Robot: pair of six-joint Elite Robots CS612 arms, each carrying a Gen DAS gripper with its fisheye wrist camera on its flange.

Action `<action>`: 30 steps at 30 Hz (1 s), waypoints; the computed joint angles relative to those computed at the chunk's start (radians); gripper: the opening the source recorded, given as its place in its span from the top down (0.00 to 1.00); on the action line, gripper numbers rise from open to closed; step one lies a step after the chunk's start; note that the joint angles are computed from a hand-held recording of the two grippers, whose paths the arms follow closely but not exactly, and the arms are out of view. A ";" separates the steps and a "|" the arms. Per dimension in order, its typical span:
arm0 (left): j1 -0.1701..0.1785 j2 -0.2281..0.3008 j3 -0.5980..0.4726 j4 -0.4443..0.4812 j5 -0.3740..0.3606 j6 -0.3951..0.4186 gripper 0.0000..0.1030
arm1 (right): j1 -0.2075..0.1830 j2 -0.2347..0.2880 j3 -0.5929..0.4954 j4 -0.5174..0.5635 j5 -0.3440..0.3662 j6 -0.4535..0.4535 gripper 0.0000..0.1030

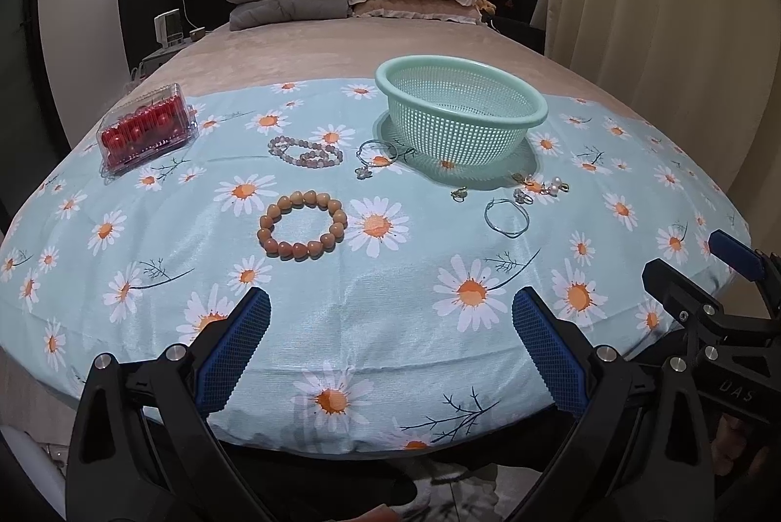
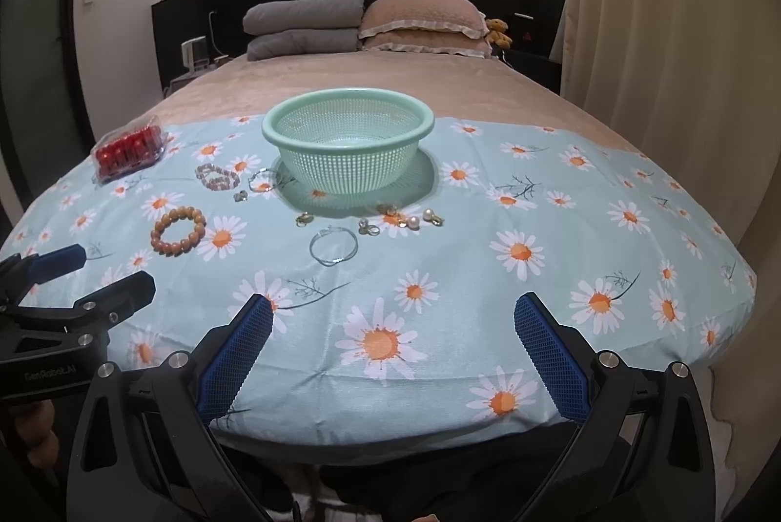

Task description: Organize jewelry

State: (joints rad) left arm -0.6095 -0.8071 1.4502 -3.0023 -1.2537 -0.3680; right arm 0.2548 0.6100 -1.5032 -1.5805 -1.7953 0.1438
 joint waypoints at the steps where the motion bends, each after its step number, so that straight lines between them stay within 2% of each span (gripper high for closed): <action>1: 0.001 0.001 -0.001 0.002 -0.001 -0.003 0.05 | -0.001 -0.001 0.001 0.001 0.003 0.001 0.07; 17: 0.047 0.041 -0.061 0.077 -0.009 -0.087 0.05 | -0.009 -0.041 0.116 0.006 0.057 0.007 0.07; 23: 0.069 0.076 -0.116 0.151 0.008 -0.118 0.05 | -0.012 -0.073 0.200 -0.002 0.077 0.010 0.07; 30: 0.100 0.123 -0.210 0.264 -0.015 -0.135 0.05 | -0.019 -0.112 0.300 -0.015 0.114 -0.005 0.07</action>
